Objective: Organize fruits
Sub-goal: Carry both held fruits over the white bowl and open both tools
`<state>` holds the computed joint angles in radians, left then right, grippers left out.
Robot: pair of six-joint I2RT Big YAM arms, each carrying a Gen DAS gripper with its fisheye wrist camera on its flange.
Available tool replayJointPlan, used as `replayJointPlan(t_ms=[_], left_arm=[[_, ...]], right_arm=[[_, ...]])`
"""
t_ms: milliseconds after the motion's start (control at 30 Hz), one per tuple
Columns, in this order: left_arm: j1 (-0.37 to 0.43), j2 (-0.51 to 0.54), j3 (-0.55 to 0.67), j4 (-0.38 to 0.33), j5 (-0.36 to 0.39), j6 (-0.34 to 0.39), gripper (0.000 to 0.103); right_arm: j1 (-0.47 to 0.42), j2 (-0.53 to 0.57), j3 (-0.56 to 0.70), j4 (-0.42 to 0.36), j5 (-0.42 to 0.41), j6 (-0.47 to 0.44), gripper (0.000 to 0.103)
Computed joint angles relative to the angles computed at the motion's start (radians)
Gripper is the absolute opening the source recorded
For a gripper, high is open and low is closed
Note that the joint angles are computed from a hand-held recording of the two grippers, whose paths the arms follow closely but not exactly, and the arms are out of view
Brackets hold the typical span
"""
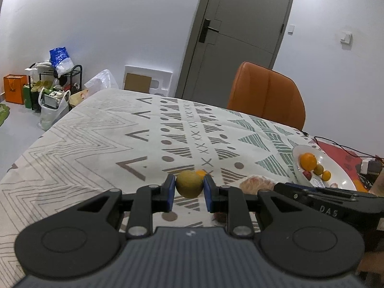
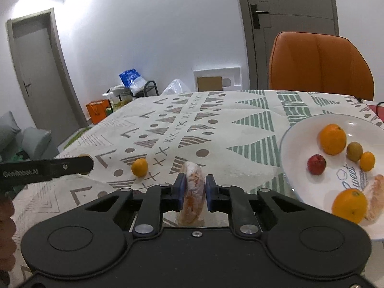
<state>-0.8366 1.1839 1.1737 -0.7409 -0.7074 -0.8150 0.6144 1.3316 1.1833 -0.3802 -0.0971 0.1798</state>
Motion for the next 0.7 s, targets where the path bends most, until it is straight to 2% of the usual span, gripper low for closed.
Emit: replayJointPlan(t_ms=[400, 700], left_arm=[[-0.025, 0.074, 0.074, 0.022, 0.008, 0.059, 0.024], [-0.041, 0.142, 0.138, 0.043, 0.028, 0.104, 0.024]], right_arm=[[-0.075, -0.078, -0.061, 0.057, 0.000, 0.040, 0.015], [-0.152, -0.125, -0.101, 0.092, -0.030, 0.053, 0.015]])
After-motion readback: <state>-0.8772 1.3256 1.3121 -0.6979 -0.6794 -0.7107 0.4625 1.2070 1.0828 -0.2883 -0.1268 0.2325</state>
